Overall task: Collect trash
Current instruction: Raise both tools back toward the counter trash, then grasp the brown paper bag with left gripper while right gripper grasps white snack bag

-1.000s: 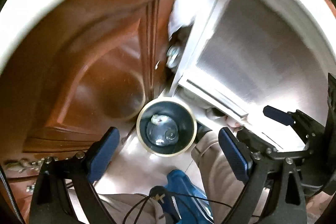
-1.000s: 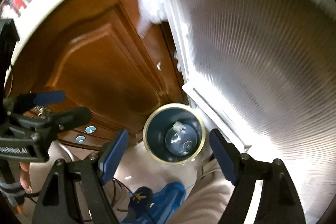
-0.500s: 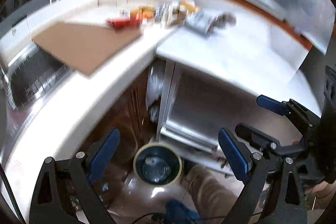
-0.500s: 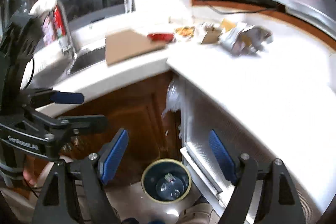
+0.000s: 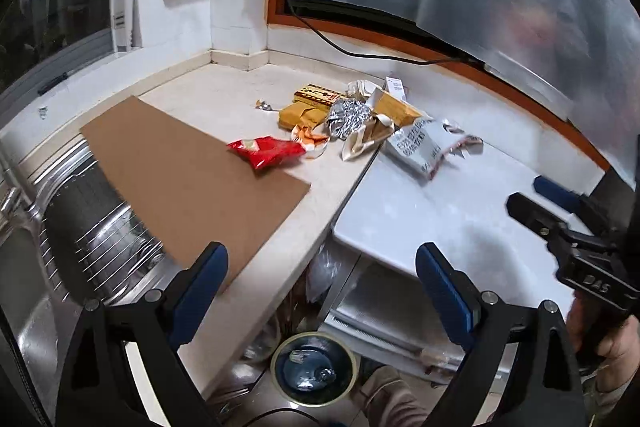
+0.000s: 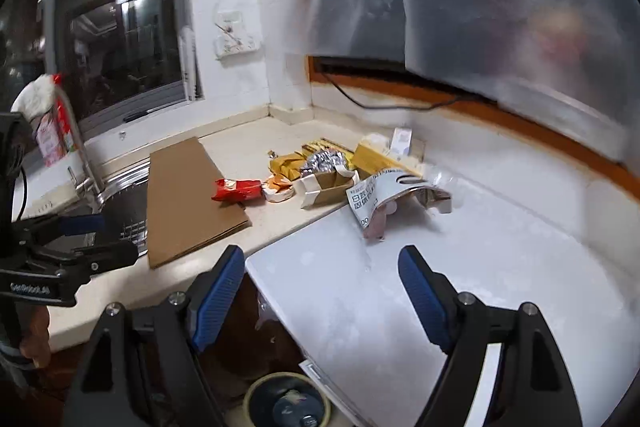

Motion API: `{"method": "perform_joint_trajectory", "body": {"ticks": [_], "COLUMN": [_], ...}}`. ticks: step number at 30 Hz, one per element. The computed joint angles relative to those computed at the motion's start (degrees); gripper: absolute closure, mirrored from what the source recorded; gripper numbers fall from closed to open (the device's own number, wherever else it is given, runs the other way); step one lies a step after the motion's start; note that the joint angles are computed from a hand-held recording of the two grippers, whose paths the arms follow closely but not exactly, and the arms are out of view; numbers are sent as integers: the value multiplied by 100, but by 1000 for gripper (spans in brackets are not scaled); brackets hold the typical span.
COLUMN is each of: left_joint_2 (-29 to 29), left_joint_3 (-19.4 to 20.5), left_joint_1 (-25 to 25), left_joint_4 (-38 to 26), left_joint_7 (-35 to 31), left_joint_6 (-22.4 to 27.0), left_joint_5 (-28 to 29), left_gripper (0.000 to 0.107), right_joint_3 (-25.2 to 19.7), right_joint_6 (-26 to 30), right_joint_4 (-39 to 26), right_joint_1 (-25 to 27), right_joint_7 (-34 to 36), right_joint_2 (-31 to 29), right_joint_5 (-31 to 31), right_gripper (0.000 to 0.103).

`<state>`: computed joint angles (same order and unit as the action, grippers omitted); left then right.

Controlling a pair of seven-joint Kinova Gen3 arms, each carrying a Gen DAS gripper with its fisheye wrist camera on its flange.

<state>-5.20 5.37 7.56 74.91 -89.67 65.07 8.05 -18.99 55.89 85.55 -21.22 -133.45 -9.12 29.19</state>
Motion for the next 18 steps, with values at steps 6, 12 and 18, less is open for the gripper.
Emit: {"method": "perform_joint_trajectory", "body": {"ticks": [6,12,18], "left_joint_2": [823,1734,2693], "left_joint_3": [171,293,126], "left_joint_1": [187,838,1427], "left_joint_4": [-667,-1557,-2608], "left_joint_7": [-104,-169,-395], "left_joint_6": [-125,-51,347], "left_joint_5": [-212,-1070,-1618], "left_gripper": [14,14,14], "right_joint_3": [643,1208,1498], "right_joint_6": [-220,-656,-1026], "right_joint_4": [-282,-509,-564], "right_joint_1": [200,410,771], "right_joint_7": [-98,187,758], "right_joint_2": [618,1167,1474], "right_joint_5": [-487,-1232,-2320], "right_gripper": [23,29,44]}}
